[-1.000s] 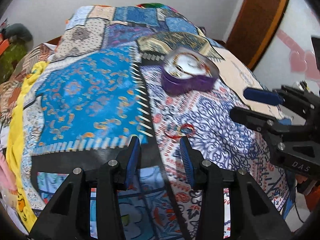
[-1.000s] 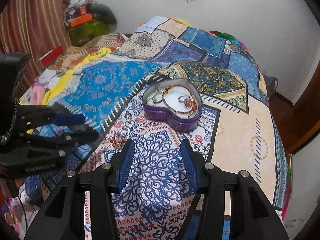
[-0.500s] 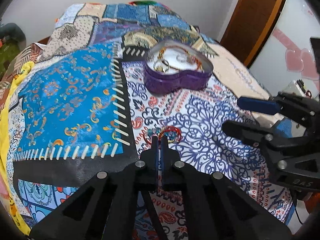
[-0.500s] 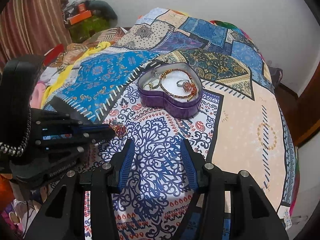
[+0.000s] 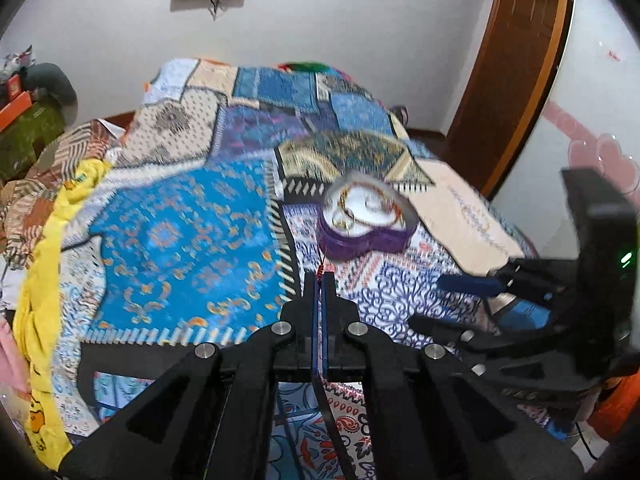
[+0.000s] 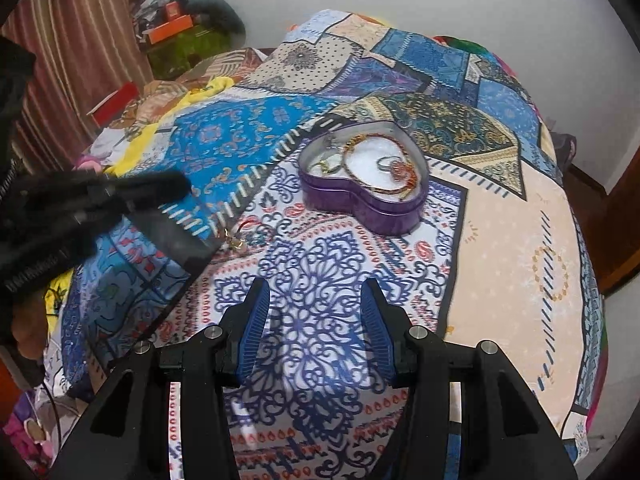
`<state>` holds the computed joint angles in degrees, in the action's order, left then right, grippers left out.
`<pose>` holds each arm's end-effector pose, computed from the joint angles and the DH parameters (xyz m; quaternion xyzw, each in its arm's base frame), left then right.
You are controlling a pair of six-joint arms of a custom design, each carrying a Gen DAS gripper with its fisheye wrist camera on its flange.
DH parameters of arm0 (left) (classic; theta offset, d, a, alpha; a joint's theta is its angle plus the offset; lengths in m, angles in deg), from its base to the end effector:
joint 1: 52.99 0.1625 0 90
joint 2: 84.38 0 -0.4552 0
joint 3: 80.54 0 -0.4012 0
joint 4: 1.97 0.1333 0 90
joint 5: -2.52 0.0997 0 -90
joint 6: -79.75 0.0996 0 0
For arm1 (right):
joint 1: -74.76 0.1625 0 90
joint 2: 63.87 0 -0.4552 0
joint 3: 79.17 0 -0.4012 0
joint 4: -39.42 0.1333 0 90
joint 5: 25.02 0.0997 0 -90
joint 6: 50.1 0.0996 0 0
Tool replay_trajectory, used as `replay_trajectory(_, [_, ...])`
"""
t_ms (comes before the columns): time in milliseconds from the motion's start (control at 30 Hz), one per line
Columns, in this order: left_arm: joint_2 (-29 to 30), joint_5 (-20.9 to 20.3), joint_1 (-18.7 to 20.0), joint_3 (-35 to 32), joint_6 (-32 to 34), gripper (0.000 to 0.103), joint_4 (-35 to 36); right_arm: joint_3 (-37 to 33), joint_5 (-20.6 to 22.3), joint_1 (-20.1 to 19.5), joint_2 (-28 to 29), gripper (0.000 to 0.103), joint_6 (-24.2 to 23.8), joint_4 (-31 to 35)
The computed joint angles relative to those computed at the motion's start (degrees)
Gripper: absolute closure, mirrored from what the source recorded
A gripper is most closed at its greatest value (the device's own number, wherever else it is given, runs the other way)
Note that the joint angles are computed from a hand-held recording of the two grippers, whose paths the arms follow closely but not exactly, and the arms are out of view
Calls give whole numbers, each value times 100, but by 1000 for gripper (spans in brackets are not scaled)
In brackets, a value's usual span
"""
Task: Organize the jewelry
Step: 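Lift the bracelet with the left tool while the right tool grasps a gold ring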
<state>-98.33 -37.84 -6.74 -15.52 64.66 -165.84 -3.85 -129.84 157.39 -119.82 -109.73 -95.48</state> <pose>-0.4096 -0.7303 -0.0607 0.1398 0.8826 -0.3584 0.2703 0.0088 -0.7723 0.3627 0.4004 -0.8808 0.1133 0.2258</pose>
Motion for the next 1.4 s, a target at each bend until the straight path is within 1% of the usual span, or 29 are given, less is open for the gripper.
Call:
replay_trajectory(200, [-190,191,-74,306,162,103,-532,66,-49,69,25,59,-89,29])
replay_trajectory(300, [-267,341,-92,466,172,103,-661,40,-73,97,68,59,-93,172])
replay_trajectory(400, [-330,496,-81,617,97,103,-675,7,-147,137,142,59,-108,258])
replay_trajectory(500, [-397,504,-25,785,-115,103,-597,-52,-254,195,248,59,-146,353])
replay_trajectory(633, [-463,582,50,976,-390,103,-435,-223,-482,267,439,59,-161,676])
replay_trajectory(733, [-526,616,76,1131,-469,103,-608,-327,-594,283,551,59,-133,868])
replay_trajectory(967, [-689,741,141,1409,-597,103,-1017,-194,-654,323,593,59,-410,606])
replay_trajectory(1033, [-708,709,165,1432,-654,103,-988,-199,-635,326,611,62,-484,615])
replay_trajectory(1067, [-709,703,171,1428,-663,103,-961,-211,-615,322,618,67,-496,639])
replay_trajectory(1100, [-699,702,175,1415,-675,103,-909,-227,-602,320,625,76,-495,657])
replay_trajectory(1133, [-689,702,177,1399,-679,103,-870,-247,-596,316,631,80,-483,692])
replay_trajectory(1200, [-665,687,170,1364,-685,103,-816,-250,-570,310,620,80,-478,701])
replay_trajectory(1400, [-593,757,84,1191,-433,103,-870,-160,-551,310,563,80,-488,357])
